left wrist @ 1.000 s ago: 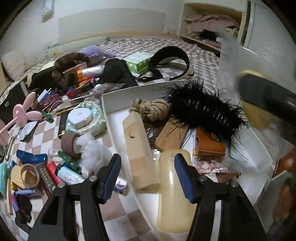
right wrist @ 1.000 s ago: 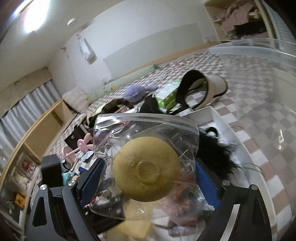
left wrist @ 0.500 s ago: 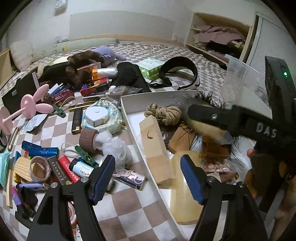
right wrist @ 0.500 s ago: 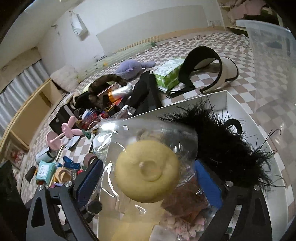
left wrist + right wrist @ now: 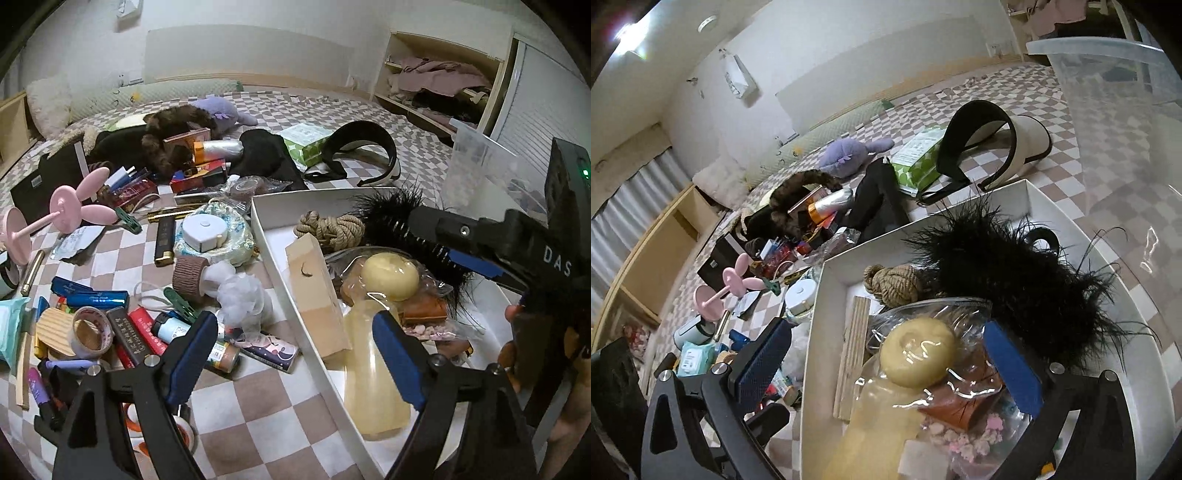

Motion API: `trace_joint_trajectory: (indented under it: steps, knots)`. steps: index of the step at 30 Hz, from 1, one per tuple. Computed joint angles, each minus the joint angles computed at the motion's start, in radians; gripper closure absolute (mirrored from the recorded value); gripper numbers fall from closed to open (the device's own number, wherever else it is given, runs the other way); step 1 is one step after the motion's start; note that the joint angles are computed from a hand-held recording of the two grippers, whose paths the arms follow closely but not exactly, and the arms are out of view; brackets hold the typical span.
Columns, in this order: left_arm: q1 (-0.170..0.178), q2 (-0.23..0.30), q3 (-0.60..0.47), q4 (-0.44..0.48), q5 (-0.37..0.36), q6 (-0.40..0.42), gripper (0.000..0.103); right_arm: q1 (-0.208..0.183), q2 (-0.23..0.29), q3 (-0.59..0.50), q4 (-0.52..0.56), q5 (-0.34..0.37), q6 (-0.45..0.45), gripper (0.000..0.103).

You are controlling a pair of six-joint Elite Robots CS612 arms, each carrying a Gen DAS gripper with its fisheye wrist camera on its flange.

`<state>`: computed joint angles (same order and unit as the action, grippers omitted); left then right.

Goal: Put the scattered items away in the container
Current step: 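Open the left gripper to drop the wooden block while the right gripper releases the sponge into the box, then withdraw both grippers from the box back over the bed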

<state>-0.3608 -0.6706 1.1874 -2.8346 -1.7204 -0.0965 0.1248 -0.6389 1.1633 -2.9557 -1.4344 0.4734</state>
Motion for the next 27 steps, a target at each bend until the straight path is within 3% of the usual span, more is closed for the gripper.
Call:
trace_joint_trajectory:
  steps: [3,14,20,27]
  knots:
    - [0.002,-0.012,0.019,-0.032,0.007,-0.003,0.004,0.004,-0.007,0.014,-0.029,-0.015,0.007,0.0]
    - [0.01,-0.046,0.068,-0.107,0.065,0.013,0.0,0.024,-0.037,0.066,-0.154,-0.068,0.032,0.0]
    - [0.017,-0.065,0.095,-0.129,0.134,0.008,0.0,0.044,-0.045,0.062,-0.172,-0.078,-0.002,0.0]
    - [0.038,-0.086,0.126,-0.152,0.166,-0.047,0.0,0.076,-0.045,0.048,-0.197,-0.103,-0.06,0.0]
